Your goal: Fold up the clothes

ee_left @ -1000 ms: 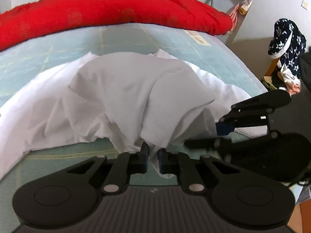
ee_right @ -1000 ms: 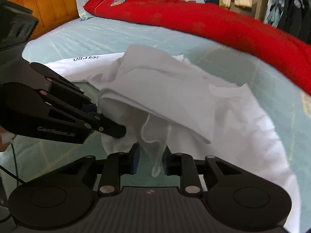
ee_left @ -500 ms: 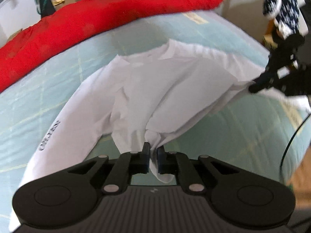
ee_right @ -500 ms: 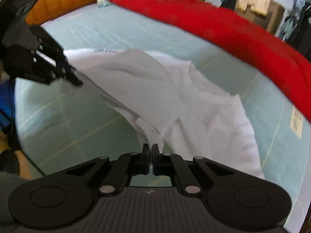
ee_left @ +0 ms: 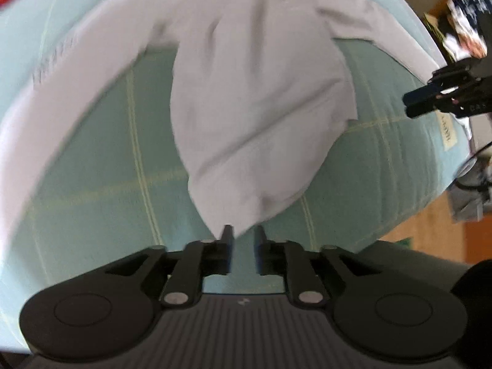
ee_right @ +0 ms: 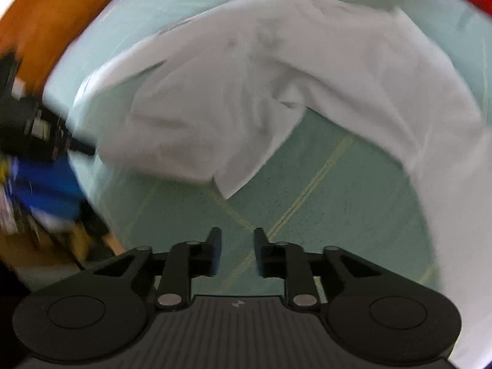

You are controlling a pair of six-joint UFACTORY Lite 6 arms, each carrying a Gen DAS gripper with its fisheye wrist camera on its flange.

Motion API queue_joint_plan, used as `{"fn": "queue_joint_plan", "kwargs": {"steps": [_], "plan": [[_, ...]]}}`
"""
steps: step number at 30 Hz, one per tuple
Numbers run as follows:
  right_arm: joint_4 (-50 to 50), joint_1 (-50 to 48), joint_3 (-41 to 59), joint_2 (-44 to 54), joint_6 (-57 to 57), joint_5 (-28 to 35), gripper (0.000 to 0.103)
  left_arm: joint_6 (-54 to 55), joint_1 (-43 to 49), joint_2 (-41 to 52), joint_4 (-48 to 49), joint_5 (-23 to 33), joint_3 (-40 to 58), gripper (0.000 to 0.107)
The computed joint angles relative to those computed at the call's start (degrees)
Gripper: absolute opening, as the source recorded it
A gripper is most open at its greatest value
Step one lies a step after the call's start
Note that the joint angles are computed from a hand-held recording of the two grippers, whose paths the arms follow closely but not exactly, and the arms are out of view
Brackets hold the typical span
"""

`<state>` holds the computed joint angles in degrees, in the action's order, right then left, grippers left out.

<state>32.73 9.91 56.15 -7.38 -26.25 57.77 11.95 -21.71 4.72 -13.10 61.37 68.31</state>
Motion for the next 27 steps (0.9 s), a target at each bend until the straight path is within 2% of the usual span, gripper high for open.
{"fn": "queue_joint_plan", "kwargs": {"steps": [3,7,13,14,15,17,21,23,27], "plan": [[11.9,-4.5,-5.9,2.3,-5.2,-5.3,0.035,-3.0,0.3,-2.9,2.3,-1.8,-4.3,0.021],[31.7,-9.2,-12.4,8.5,-17.0,-10.1,0.035,-4.5,1.9,-3.0,-0.3,-5.6,-6.9,0.022],[57.7,-7.9,-15.7,19.8,-35.6,-9.8,0.033,-3.7,4.1,-1.4,-4.4,-10.3,-8.6,0.025],[59.1,-7.2,-14.7,21.8,-36.3,-9.9,0.027,-4.0,4.7,-1.0,-5.2,-10.5,-8.7,0.025],[60.5,-6.5,-13.7,23.9,-37.0,-10.0,0.013,-4.4,5.4,-0.5,-6.0,-10.7,-8.6,0.025],[63.1,-6.2,-12.5,27.4,-38.5,-9.1,0.006,-4.7,7.1,-0.8,-7.9,-11.9,-9.1,0.025],[67.4,-6.9,-15.8,27.0,-41.5,-7.6,0.005,-5.2,10.7,-2.7,-13.5,-16.0,-11.4,0.025],[67.5,-5.3,-15.3,26.4,-40.6,-9.7,0.005,-4.0,13.6,-4.1,-19.9,-18.6,-14.1,0.025],[68.0,-4.2,-15.1,26.2,-40.1,-9.9,0.005,3.4,18.6,-6.2,-34.1,-23.4,-21.9,0.026]]}}
